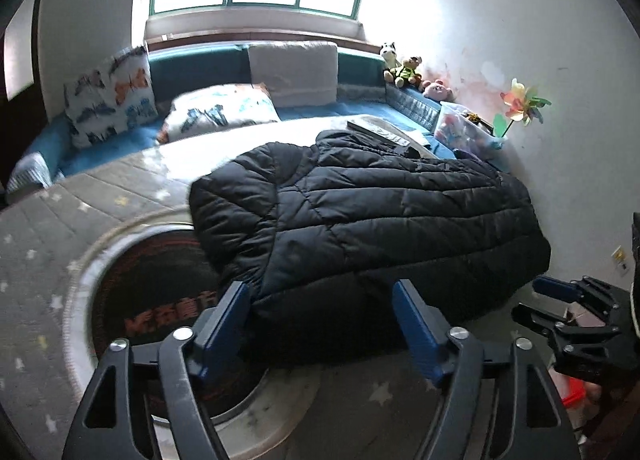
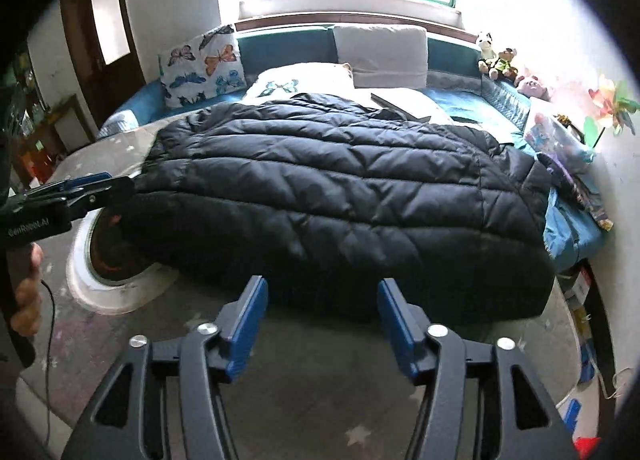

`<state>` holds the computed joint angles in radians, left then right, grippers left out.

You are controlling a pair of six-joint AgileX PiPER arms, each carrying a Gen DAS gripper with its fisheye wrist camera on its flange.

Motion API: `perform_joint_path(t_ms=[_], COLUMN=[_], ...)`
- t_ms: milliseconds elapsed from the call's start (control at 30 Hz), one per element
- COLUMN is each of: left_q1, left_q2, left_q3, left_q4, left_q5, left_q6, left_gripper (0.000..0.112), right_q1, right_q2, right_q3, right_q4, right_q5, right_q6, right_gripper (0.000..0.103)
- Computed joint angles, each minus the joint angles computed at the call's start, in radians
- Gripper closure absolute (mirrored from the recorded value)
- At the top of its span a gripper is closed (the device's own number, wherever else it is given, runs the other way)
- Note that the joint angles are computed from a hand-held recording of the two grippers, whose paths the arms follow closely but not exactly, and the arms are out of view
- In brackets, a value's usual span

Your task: Fold large clothes

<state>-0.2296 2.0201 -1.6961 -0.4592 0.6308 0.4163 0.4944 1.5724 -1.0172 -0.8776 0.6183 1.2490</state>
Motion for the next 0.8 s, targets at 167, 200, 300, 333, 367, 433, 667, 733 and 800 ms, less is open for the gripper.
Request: perform_joint_path(t_ms=[167,200,300,333,367,433,667,733,800], left_q1=[0.007,0.009,0.005,0.006,0.008,0.014,0.024,0.028,0.027], left_q2=[-0.144,-0.176,-0.255,-0.277,-0.305,-0.343,-0.438,-0.461,-0.484], left_q3=[0.192,0.232,0.329,0.355,0.387,0.427,0.519,0.544,0.571], left_q4=[0.001,0.002,0.018,0.019,0.014,-0.013,0.015,0.008,0.017], left_q5=[-0.091,-0.108,-0.17,-0.186,-0.2,-0.204,-0.207,-0.201,-0.199], left_q6=[0.047,0.055,0.065,0.073,0.087,0.124,0.109,0.126,0.129], left_gripper=[0.03,0.029,0.029,0.029,0.029,0.029,0.028,0.027,0.027], right_q1=[0.099,0.117,0.168,0.181,0.197,0.223,0.299,0.318,0.332], right_q2=[-0.008,-0.005,-0.007,-0.012,-0.016,-0.023,-0.055,-0.055,-0.064], right_q3=[0.041,0.043,0.058,0.067,0.075,0.086,0.124,0.123,0.131], right_q4=[-0.083,-0.092,-0.119,-0.13,-0.141,-0.158,-0.186,-0.183,-0.185], right_q5=[0.072,0.09,0.126,0.132,0.14,0.162,0.215,0.245,0.26], right_q6=[0.136,0.155,0.225,0.252,0.277,0.322,0.444,0.461,0.482], right_gripper=[0.035,0.035,0.035,0.035,0.035,0.035,0.034,0.034,0.034])
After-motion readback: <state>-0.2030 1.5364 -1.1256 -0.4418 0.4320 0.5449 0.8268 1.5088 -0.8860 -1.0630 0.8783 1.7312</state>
